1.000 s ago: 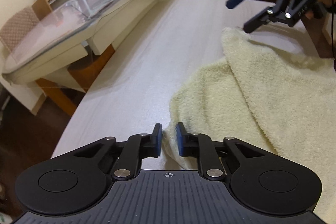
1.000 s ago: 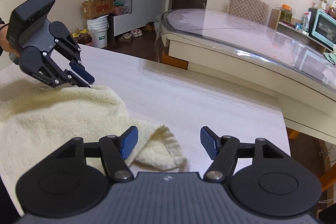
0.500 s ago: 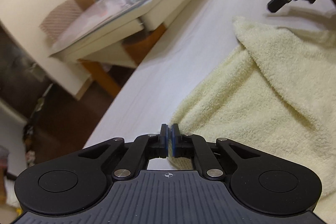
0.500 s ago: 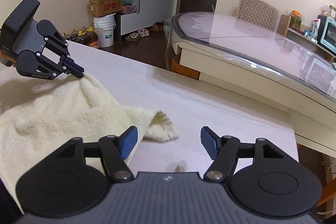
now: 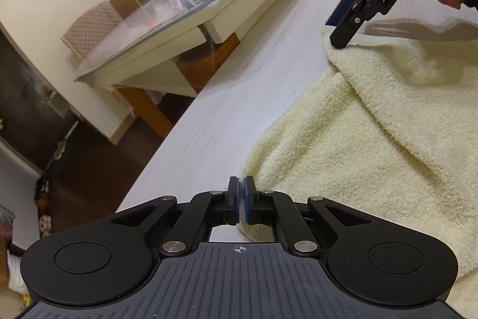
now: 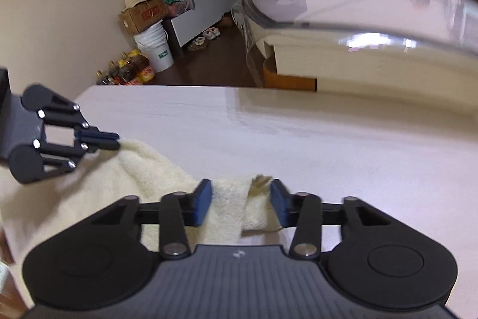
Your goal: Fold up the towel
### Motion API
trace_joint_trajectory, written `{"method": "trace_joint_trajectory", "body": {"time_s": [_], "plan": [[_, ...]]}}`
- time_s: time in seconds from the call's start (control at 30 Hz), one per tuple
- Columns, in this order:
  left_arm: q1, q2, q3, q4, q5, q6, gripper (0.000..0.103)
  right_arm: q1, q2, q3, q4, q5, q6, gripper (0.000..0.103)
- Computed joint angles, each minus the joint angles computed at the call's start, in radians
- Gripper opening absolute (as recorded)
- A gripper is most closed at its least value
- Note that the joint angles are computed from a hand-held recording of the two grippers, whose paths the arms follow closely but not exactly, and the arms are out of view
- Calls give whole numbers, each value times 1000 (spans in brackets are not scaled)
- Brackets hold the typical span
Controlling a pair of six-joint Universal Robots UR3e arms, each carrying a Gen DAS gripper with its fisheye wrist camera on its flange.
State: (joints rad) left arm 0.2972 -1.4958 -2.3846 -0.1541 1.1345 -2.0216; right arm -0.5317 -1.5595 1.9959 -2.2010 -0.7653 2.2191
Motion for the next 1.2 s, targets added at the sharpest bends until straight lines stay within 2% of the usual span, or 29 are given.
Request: {"method": "trace_joint_trajectory", "body": {"time_s": [0.07,0.1,0.23,0.3,0.37,0.53,0.6,0.67,0.7,0.83,0.9,1.0,1.07,1.2], "plan": [[1,-6,-4,5,-1,-3,3,-6,-7,9,18,10,-17,12],[3,-8,-9,13,-2,-5,3,-14,-31,33,6,12,-35,10],[0,-18,-11,31,3,-22,3,-71,-206,169,-58,16,-127,7],[-6,-25,-12,47,11,-29,3,-125,-310,219,-14,29,-191,7],[-8,-28,-13,54,13,-34,3,-192,-409,251,77,49,-261,7],[-5,-28,-21,63,7,-43,3,-427,-644,243,577,72,-562,7],[-11,-32,-25,73,10,-51,3,-474,-671,235,693,45,-624,7],[-22,-40,-27,93,22,-50,3,-487,-663,232,748,1,-649,10],[-24,-40,-27,94,25,-49,3,-494,-664,234,766,-9,-662,15],[-23,-25,-30,77,27,-38,3,-548,-703,217,851,33,-710,29],[-14,-19,-37,75,16,-33,3,-543,-681,201,823,60,-677,38],[-7,-18,-43,79,7,-26,3,-492,-604,190,678,93,-552,42],[-7,-19,-41,77,6,-26,3,-401,-504,212,437,83,-400,42],[-10,-19,-39,76,12,-25,3,-239,-319,235,46,15,-193,42]]}}
